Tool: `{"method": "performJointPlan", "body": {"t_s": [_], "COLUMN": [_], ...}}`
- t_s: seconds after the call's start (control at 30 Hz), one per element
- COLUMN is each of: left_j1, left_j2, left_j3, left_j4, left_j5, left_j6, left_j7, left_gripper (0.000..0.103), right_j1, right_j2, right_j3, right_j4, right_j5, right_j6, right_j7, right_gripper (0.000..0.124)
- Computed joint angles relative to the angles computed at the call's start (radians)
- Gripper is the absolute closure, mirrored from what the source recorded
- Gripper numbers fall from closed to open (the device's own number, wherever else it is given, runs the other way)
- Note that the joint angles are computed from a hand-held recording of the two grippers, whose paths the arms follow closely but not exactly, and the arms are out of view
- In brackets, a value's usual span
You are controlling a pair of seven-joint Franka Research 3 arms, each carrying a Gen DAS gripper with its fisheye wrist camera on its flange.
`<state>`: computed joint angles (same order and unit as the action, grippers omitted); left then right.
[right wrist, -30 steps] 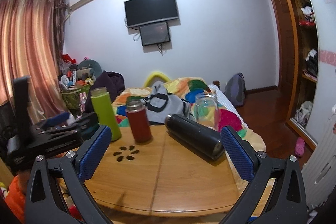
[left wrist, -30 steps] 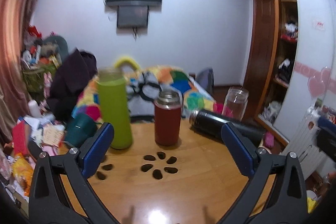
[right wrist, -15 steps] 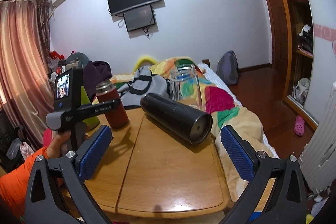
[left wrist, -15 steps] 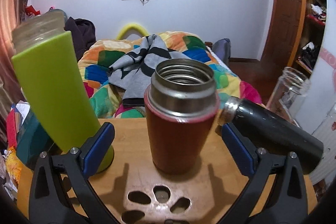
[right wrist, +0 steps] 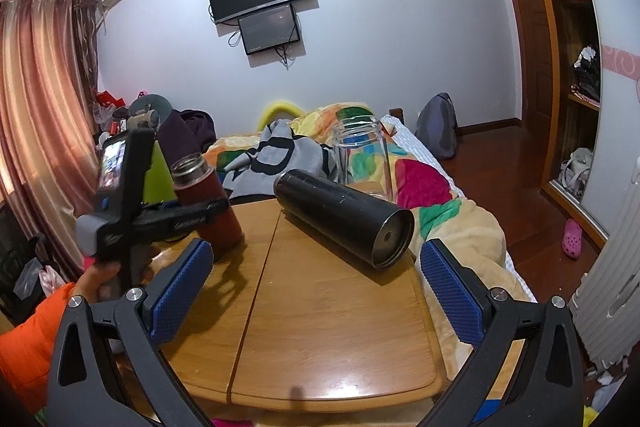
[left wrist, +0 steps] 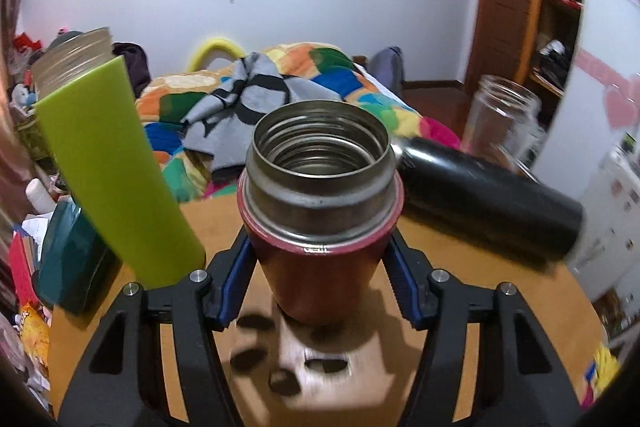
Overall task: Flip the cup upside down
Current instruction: 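Lift the red cup with the left tool and tilt it toward the right tool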
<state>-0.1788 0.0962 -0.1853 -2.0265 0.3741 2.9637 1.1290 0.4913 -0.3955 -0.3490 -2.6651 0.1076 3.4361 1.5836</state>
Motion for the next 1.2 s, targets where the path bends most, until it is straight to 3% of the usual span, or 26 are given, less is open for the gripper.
{"method": "performJointPlan", "body": {"t_s": [0.1,0.2,0.3,0.47,0.77,0.97,1.07,1.13,1.2], "left_j1": [0.023,-0.009,-0.081,-0.263,-0.318,-0.263,-0.294,-0.319,-0.318], "left_j2": [-0.087,-0.185,-0.272,-0.346,-0.356,-0.368,-0.405,-0.443,-0.492], "left_j3": [-0.041,-0.022,0.034,0.179,0.215,0.163,0.196,0.223,0.232], "left_j4": [-0.111,-0.222,-0.320,-0.397,-0.413,-0.419,-0.433,-0.454,-0.490], "left_j5": [-0.207,-0.272,-0.342,-0.525,-0.614,-0.572,-0.585,-0.601,-0.591], "left_j6": [0.033,0.059,0.080,0.083,0.096,0.091,0.083,0.092,0.112], "left_j7": [0.191,0.280,0.377,0.578,0.637,0.618,0.641,0.660,0.654], "left_gripper": [0.042,0.042,0.042,0.042,0.042,0.042,0.042,0.042,0.038], "right_j1": [0.000,-0.033,-0.059,-0.098,-0.196,-0.181,-0.168,-0.143,-0.058], "right_j2": [-0.014,-0.025,-0.035,-0.049,-0.062,-0.054,-0.045,-0.042,-0.032], "right_j3": [0.012,0.059,0.098,0.165,0.320,0.318,0.306,0.281,0.189], "right_j4": [-0.013,-0.023,-0.033,-0.045,-0.059,-0.059,-0.056,-0.056,-0.055], "right_j5": [-0.002,0.011,0.026,0.055,0.121,0.132,0.132,0.121,0.075], "right_j6": [0.007,0.007,0.012,0.004,0.018,0.020,0.018,0.017,0.013], "right_j7": [-0.002,-0.012,-0.020,-0.035,-0.097,-0.111,-0.112,-0.110,-0.098], "right_gripper": [0.021,0.021,0.021,0.021,0.021,0.021,0.021,0.021,0.021]}}
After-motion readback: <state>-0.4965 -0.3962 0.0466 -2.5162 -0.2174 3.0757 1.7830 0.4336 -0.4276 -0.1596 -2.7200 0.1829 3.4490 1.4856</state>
